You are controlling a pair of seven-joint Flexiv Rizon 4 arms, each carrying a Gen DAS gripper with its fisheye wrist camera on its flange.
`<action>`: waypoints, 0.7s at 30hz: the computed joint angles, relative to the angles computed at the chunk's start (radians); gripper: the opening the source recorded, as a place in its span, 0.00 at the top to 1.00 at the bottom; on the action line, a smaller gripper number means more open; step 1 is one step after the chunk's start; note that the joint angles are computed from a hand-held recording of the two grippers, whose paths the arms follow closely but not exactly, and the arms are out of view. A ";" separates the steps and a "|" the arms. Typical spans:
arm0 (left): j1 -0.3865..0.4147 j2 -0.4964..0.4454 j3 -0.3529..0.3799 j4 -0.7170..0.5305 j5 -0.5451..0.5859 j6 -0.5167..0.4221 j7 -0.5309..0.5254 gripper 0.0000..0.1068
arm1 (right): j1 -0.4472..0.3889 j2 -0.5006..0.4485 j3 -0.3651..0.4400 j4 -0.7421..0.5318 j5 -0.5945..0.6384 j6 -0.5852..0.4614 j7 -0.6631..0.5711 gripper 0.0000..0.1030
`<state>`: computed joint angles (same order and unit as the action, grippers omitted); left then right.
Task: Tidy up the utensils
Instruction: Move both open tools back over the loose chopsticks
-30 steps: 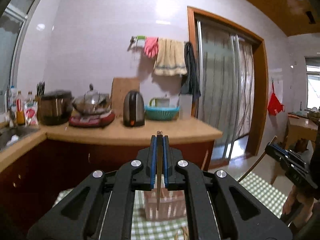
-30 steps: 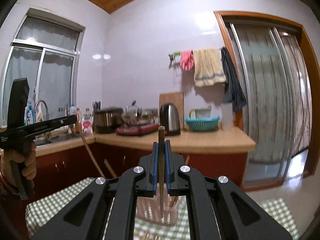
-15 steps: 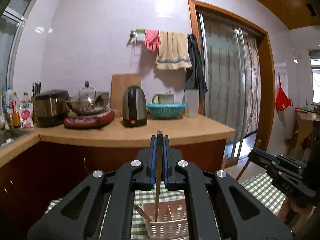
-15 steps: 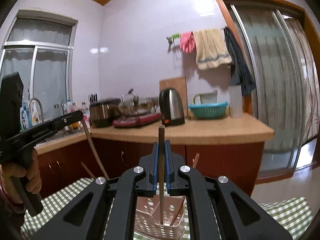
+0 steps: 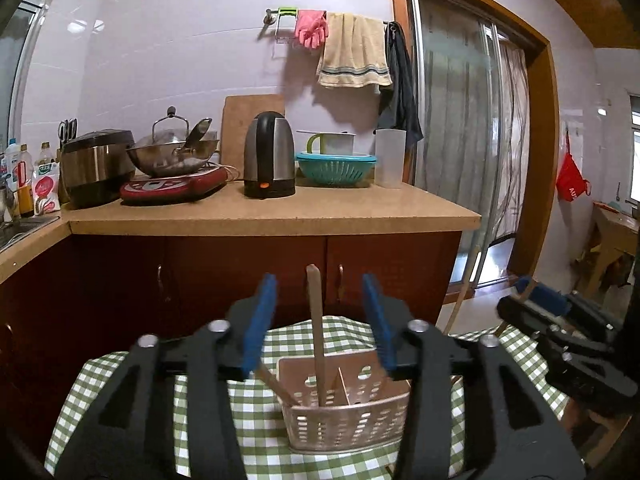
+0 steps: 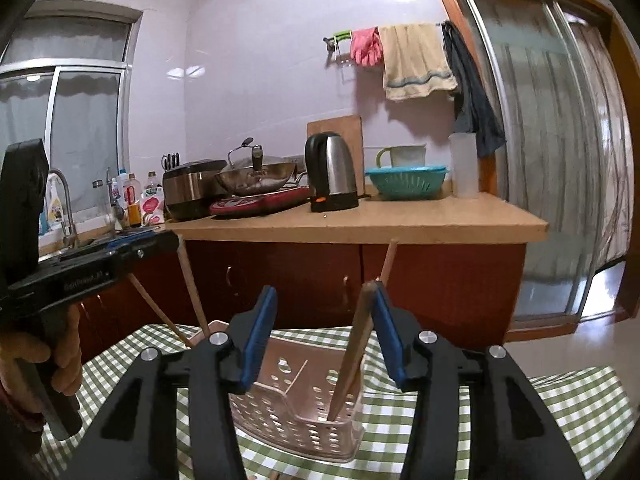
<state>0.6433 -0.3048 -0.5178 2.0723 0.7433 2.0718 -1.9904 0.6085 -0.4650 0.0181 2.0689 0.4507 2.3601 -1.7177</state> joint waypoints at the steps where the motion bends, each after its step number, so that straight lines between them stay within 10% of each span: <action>1: 0.007 0.007 -0.003 0.008 0.003 0.003 -0.007 0.51 | 0.014 0.012 -0.005 0.011 0.021 0.010 -0.014 0.49; 8: 0.055 0.110 0.008 0.079 0.117 0.034 -0.144 0.38 | 0.042 0.083 0.024 0.088 0.109 0.043 -0.079 0.40; 21: -0.126 0.134 0.370 0.333 0.101 0.167 -0.072 0.30 | 0.116 0.039 0.152 0.306 0.307 0.164 -0.027 0.48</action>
<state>0.5169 -0.1707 -0.1477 2.4051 0.8438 2.2384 -2.0622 0.7242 -0.4265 0.1698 2.3753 0.7576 2.5241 -1.7451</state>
